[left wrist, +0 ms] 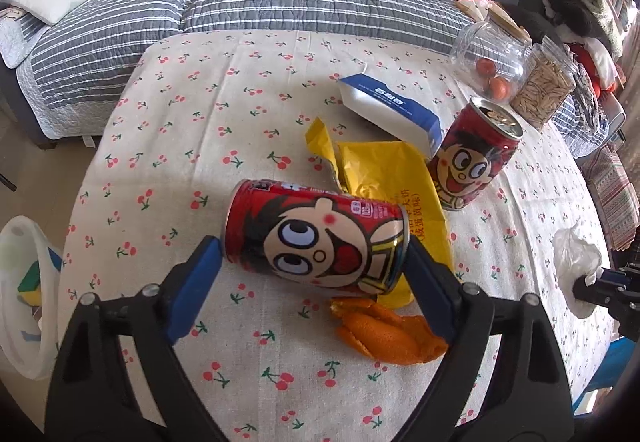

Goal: Collect trash
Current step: 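Grasp the red cartoon can with the left gripper while the right gripper holds the tissue, then carry the red can over the wastebasket and release it with the left gripper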

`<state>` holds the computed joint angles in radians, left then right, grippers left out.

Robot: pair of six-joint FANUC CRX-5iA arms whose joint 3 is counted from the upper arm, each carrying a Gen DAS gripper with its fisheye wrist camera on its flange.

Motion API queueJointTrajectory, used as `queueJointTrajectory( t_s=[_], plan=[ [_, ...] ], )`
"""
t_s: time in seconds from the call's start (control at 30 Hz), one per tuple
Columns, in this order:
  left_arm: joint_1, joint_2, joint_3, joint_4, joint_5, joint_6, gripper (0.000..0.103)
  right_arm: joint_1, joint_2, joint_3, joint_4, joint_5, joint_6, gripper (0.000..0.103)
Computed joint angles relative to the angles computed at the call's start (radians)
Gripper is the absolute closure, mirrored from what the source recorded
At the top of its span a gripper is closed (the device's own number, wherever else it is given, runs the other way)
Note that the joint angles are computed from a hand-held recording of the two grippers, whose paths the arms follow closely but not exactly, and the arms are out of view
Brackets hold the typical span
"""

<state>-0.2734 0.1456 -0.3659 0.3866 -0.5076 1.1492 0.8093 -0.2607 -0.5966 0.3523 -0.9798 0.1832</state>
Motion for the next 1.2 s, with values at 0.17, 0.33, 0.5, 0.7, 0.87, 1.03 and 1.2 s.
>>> queueJointTrajectory(
  t_s=[0.17, 0.33, 0.5, 0.7, 0.87, 1.03, 1.2],
  plan=[
    [0.024, -0.043, -0.026, 0.024, -0.026, -0.04, 0.015, 0.01, 0.006, 0.006, 0.021, -0.004, -0.021, 0.082],
    [0.074, -0.1, -0.068, 0.064, -0.051, -0.101, 0.016, 0.017, 0.029, 0.026, 0.038, 0.006, -0.024, 0.082],
    [0.138, -0.16, -0.11, 0.1, -0.065, -0.165, 0.016, 0.029, 0.072, 0.059, 0.05, 0.027, -0.023, 0.082],
    [0.231, -0.219, -0.146, 0.109, -0.088, -0.209, 0.016, 0.048, 0.156, 0.128, 0.049, 0.049, 0.017, 0.082],
    [0.314, -0.256, -0.166, 0.096, -0.102, -0.225, 0.016, 0.06, 0.232, 0.194, 0.035, 0.064, 0.057, 0.082],
    [0.405, -0.279, -0.182, 0.091, -0.108, -0.235, 0.016, 0.072, 0.293, 0.255, 0.027, 0.082, 0.091, 0.082],
    [0.484, -0.278, -0.182, 0.039, -0.103, -0.203, 0.016, 0.084, 0.348, 0.312, 0.024, 0.102, 0.12, 0.082]
  ],
)
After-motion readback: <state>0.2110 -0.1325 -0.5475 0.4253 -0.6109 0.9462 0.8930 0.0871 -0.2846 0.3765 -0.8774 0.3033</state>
